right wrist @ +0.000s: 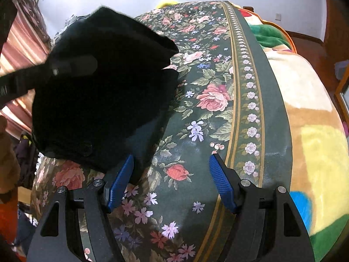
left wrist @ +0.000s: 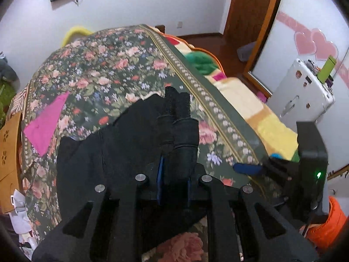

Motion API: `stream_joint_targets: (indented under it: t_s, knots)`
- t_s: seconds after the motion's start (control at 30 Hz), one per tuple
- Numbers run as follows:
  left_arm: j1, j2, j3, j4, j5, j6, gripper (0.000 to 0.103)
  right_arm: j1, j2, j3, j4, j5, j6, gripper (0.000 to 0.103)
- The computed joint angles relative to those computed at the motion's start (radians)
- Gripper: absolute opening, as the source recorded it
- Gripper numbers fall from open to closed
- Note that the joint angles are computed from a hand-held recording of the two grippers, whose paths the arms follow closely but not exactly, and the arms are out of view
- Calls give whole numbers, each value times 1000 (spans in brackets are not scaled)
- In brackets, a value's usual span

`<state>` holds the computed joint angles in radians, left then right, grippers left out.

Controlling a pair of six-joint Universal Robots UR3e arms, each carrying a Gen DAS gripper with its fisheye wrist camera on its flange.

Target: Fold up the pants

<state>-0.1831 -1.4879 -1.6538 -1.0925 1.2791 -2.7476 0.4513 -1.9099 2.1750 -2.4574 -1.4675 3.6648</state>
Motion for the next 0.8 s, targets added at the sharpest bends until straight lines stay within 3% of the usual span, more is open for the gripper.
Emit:
stream_joint_targets:
  t_s: [0.07, 0.13, 0.2, 0.37, 0.5, 0.63, 0.8]
  knots:
    - [11, 7, 4, -43, -23, 10, 26, -2, -7, 1, 5, 5, 3, 68]
    - [32, 17, 12, -88, -62, 31, 42, -7, -18, 3, 11, 15, 4, 68]
    - [53, 37, 11, -97, -94, 38, 65, -19, -32, 13, 10, 34, 4, 68]
    - [102, 49, 47, -75, -95, 20, 75, -14, -26, 7, 14, 30, 10, 68]
    - [134, -17, 100, 2, -31, 2, 81, -13, -24, 1, 18, 28, 14, 68]
    - [162, -167, 227, 46, 67, -5, 83, -14, -29, -2, 25, 27, 14, 68]
    - [195, -428, 473, 16, 181, -36, 84, -13, -54, -6, 50, 14, 30, 68]
